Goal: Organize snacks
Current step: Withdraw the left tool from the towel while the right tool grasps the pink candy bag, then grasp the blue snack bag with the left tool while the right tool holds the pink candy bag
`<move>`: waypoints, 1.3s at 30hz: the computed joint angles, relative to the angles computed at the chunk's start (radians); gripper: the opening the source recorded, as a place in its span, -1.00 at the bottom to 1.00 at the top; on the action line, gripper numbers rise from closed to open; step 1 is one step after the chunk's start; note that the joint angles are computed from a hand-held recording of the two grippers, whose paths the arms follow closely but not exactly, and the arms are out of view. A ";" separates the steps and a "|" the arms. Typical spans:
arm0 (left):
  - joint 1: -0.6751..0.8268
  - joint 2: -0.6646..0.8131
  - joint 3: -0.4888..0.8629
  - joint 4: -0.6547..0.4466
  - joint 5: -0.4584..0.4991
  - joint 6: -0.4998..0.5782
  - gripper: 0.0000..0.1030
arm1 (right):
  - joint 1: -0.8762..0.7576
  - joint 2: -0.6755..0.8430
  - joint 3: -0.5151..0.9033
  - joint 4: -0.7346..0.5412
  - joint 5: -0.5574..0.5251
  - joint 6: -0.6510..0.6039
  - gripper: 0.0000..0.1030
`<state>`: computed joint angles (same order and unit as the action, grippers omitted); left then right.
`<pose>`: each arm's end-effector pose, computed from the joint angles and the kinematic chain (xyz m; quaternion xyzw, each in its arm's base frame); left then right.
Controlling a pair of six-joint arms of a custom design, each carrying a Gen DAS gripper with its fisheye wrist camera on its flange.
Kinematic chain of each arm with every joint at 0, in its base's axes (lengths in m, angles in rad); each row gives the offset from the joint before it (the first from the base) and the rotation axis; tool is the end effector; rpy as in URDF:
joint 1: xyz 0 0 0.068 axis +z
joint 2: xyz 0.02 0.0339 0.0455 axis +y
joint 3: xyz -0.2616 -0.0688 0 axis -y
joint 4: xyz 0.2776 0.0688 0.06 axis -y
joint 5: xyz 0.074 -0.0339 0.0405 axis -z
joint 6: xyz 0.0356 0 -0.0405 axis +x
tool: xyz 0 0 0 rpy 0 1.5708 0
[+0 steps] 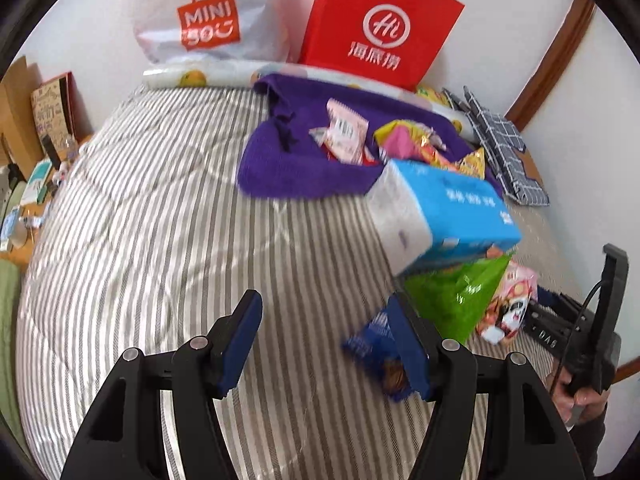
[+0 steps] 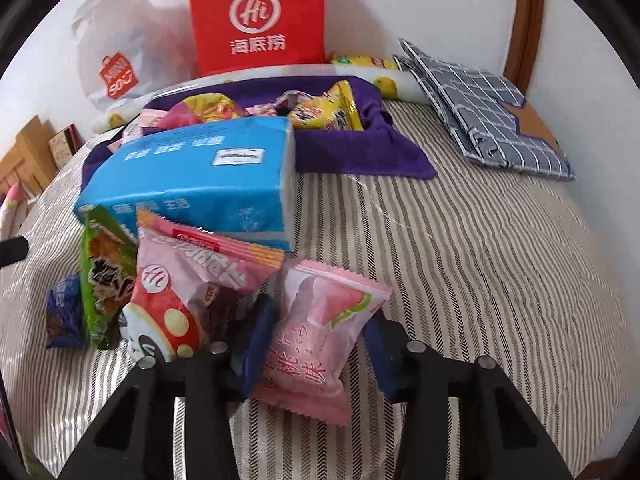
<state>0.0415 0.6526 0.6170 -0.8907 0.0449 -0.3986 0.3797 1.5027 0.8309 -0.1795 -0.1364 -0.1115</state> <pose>0.1575 0.0049 0.2349 -0.2001 0.9270 -0.0772 0.3078 0.3036 0.1264 0.1665 -0.2503 0.9000 0.1102 0.3395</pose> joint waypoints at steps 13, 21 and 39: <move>-0.176 -0.099 -0.100 -0.030 -0.071 -0.175 0.30 | -0.097 -0.176 -0.093 -0.020 -0.082 -0.002 -0.26; -0.347 0.022 -0.071 0.065 -0.124 -0.292 0.30 | -0.134 -0.223 -0.122 -0.025 -0.128 -0.005 -0.26; -0.494 0.347 0.044 0.189 -0.401 -0.271 -0.40 | -0.187 -0.187 -0.144 -0.003 -0.175 -0.010 -0.26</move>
